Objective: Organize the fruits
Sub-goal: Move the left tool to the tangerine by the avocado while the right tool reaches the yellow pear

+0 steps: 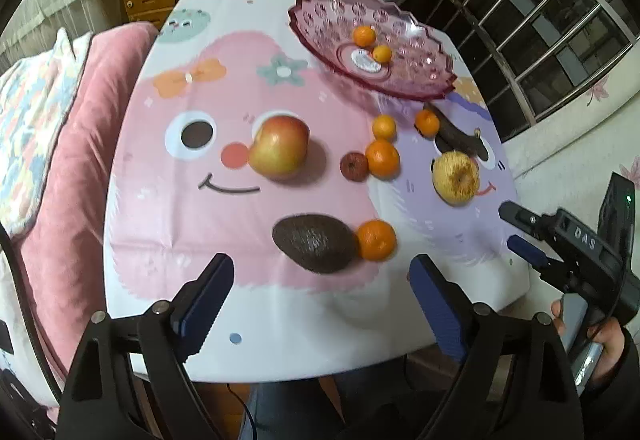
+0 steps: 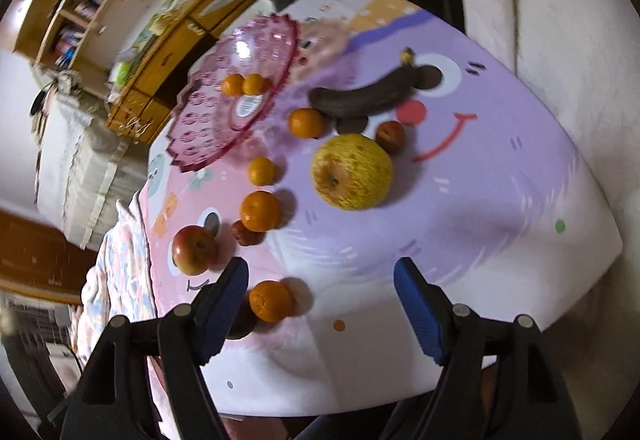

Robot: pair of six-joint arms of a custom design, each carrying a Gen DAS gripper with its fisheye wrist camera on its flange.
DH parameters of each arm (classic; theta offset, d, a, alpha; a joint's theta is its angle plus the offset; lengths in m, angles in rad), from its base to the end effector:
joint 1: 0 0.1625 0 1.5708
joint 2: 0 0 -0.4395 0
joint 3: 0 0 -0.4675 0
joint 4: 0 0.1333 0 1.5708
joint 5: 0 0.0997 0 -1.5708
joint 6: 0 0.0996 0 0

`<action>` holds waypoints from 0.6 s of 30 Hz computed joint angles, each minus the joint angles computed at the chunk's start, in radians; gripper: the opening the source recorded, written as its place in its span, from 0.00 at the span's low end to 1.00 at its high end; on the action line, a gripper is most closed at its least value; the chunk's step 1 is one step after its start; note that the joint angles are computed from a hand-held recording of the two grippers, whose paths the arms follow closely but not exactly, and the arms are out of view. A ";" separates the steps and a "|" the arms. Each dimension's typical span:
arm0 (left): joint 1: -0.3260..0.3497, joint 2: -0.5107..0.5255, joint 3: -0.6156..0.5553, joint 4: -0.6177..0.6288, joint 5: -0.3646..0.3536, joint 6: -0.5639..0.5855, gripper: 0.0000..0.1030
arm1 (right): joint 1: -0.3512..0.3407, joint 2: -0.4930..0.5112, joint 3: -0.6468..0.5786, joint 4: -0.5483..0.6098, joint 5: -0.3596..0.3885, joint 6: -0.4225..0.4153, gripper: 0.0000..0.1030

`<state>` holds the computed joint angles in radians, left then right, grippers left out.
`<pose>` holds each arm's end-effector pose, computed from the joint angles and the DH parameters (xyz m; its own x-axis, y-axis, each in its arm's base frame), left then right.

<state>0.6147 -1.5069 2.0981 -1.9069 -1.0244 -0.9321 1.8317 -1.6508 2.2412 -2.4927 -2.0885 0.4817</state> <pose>-0.2946 -0.4345 0.2330 -0.8646 0.0132 -0.5023 0.1617 0.9538 -0.2532 0.2039 -0.4379 0.2910 -0.8938 0.3625 0.2639 0.1920 0.8414 -0.5052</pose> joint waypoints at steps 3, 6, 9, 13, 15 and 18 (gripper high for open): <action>0.002 0.017 -0.003 0.007 -0.019 -0.032 0.87 | -0.025 0.000 -0.010 0.024 0.025 0.009 0.76; 0.006 0.043 -0.012 0.017 -0.034 -0.080 0.87 | -0.064 0.000 -0.025 0.059 0.058 0.014 0.77; 0.011 0.073 -0.017 0.007 -0.053 -0.138 0.87 | -0.106 0.006 -0.050 0.107 0.102 0.008 0.77; 0.017 0.116 -0.022 -0.009 -0.075 -0.224 0.87 | -0.149 0.024 -0.090 0.177 0.138 -0.024 0.77; 0.022 0.138 -0.022 -0.024 -0.089 -0.275 0.87 | -0.171 0.037 -0.113 0.212 0.161 -0.060 0.77; 0.030 0.166 -0.015 -0.061 -0.110 -0.346 0.87 | -0.195 0.060 -0.148 0.260 0.190 -0.117 0.78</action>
<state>0.6444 -1.3407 2.0832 -1.9676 -1.1344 -1.2777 1.6370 -1.5908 2.0929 -2.2331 -1.8985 0.3649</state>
